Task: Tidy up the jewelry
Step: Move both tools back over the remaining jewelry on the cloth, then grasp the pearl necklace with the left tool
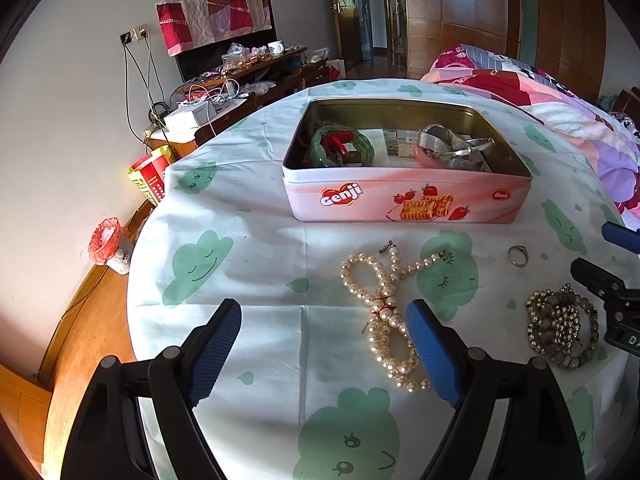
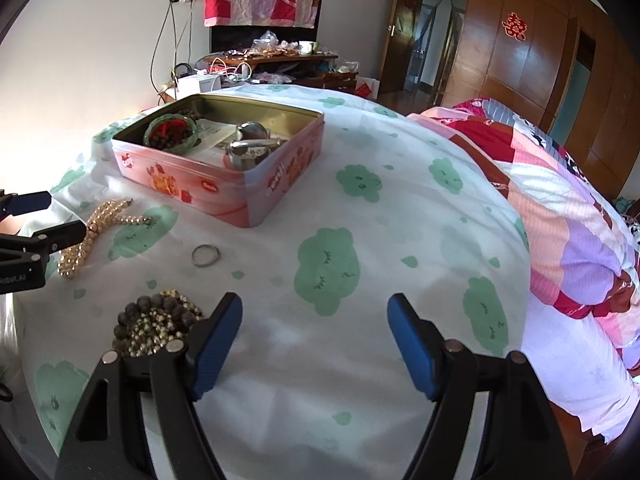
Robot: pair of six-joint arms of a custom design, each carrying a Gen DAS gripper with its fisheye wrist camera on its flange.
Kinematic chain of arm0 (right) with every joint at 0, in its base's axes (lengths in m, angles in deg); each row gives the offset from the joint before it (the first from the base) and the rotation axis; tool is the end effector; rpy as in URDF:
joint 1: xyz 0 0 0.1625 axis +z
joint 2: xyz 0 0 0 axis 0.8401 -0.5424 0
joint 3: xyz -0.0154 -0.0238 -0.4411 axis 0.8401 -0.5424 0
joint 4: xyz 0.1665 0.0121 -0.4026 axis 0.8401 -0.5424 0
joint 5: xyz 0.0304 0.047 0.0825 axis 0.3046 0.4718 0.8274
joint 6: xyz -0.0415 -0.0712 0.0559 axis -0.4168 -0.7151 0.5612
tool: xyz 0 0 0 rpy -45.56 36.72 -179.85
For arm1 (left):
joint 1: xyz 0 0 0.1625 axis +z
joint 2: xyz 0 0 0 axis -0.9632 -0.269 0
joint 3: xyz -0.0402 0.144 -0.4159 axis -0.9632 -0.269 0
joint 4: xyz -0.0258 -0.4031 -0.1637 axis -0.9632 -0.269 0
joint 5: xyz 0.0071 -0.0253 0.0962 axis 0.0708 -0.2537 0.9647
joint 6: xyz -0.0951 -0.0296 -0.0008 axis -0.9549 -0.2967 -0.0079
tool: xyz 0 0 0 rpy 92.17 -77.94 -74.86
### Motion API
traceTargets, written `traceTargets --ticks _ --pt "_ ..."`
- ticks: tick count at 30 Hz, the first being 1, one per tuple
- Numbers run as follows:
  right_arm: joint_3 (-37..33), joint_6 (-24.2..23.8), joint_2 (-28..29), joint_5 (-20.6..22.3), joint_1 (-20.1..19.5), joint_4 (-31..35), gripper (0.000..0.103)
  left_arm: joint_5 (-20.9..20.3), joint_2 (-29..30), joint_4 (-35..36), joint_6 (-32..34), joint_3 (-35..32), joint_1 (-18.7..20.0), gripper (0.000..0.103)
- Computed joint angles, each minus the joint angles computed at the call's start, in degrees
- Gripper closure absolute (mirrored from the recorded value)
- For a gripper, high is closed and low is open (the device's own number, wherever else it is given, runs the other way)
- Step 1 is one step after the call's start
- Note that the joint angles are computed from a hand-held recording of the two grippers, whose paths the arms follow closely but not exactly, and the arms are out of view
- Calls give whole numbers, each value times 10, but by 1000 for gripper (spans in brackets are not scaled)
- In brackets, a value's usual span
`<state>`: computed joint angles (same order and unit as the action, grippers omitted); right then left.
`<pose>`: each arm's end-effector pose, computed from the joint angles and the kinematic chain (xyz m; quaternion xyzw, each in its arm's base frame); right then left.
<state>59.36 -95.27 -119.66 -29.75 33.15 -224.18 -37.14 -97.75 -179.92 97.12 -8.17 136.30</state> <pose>0.0914 -0.8009 0.1352 0.2691 -0.8487 0.2794 0.3593 -0.1731 -0.7795 0.0471 0.1657 0.8489 -0.3037 0.3996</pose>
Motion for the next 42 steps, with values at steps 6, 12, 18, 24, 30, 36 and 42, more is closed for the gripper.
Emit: traceTargets --ticks 6,12,18,24,30,36,42 --pt "-28 1 16 -11 5 11 26 0 0 -1 -1 -2 1 18" --pt "-10 5 5 -7 1 2 26 -7 5 0 4 -8 2 18" --pt "9 4 -7 3 0 -2 26 -11 19 6 17 -25 5 19" --pt "-1 9 2 -5 -3 -7 26 -57 12 35 -1 -31 14 87" --pt "14 14 -13 21 -2 -5 30 -70 -5 35 -13 -14 14 90" --pt "19 15 -20 31 -1 16 48 -63 -23 12 -12 11 11 90" --pt "36 17 -34 50 -1 33 55 -17 -21 -35 26 15 5 90"
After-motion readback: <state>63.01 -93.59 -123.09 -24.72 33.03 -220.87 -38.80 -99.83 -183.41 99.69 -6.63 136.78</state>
